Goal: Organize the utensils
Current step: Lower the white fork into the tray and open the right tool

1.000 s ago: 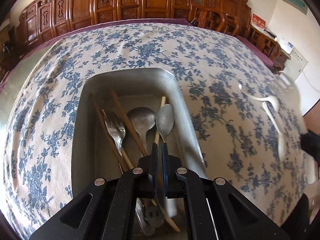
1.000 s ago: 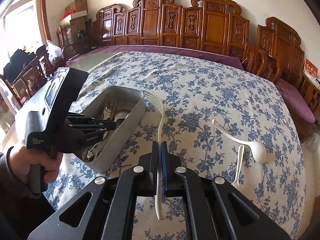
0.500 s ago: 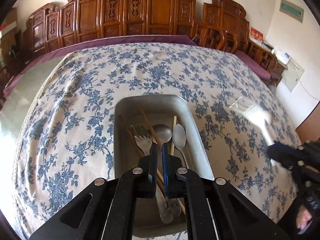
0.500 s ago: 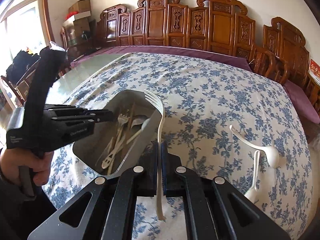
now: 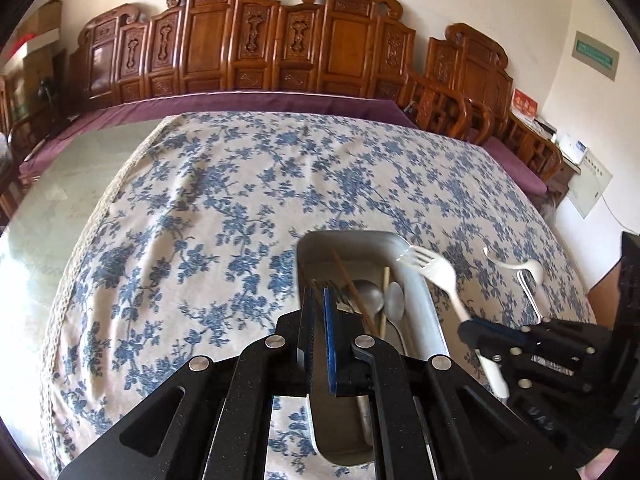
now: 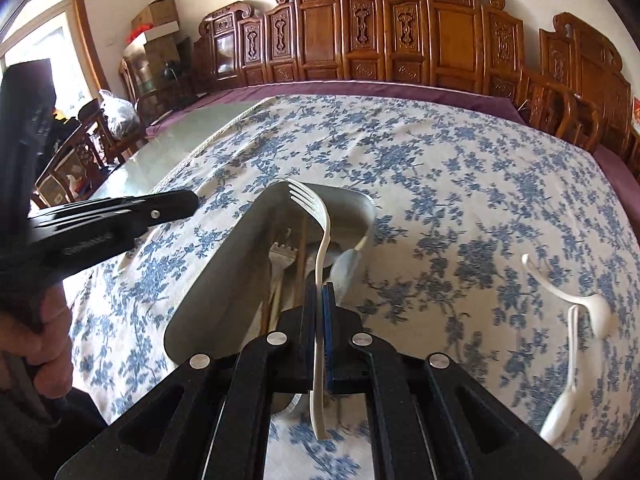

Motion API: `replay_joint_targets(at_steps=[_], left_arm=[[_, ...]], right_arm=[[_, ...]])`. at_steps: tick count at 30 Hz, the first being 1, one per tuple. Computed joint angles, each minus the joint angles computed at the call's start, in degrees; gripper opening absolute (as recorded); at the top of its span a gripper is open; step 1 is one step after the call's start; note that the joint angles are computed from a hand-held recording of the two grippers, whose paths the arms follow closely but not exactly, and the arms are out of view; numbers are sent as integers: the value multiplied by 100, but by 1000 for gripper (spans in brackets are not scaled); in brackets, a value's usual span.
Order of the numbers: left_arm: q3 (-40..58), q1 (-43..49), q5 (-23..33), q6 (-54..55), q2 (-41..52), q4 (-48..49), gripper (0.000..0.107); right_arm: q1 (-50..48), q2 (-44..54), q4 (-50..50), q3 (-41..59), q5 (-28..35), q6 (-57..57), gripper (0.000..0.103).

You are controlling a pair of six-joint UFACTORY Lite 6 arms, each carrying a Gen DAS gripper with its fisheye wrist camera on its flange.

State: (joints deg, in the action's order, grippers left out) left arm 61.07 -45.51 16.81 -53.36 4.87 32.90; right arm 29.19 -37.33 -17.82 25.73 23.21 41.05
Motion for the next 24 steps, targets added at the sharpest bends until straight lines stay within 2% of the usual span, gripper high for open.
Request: replay_joint_targets(at_steps=[3,9,14,16,19,21,24], left_arm=[[-32,57,20,-110,-38,119,4],[-134,236,18,-167,-143,214,4],[-191,311,31,-236,-196,304,4],[-194,323,40,-253,-202,319,4],[-196,313,44,-271,-180,325,4],[-194,338,40,-220,-162,282,4],[-191,358,23,-242,-155,284,4]], right_arm=[[-21,610,209,192,-448,170,5],[279,1659,-1137,561,-808,1824,5],[6,2205,-1028,629,-1349,1908,5],[7,2375,-1456,669,-1435,2342,5],[-71,2477,-1045,633,-1716,1923,7],[-45,2436,-1121,596,-1753,1972,8],[-45,2212,-501,465,-1746,1302,8]])
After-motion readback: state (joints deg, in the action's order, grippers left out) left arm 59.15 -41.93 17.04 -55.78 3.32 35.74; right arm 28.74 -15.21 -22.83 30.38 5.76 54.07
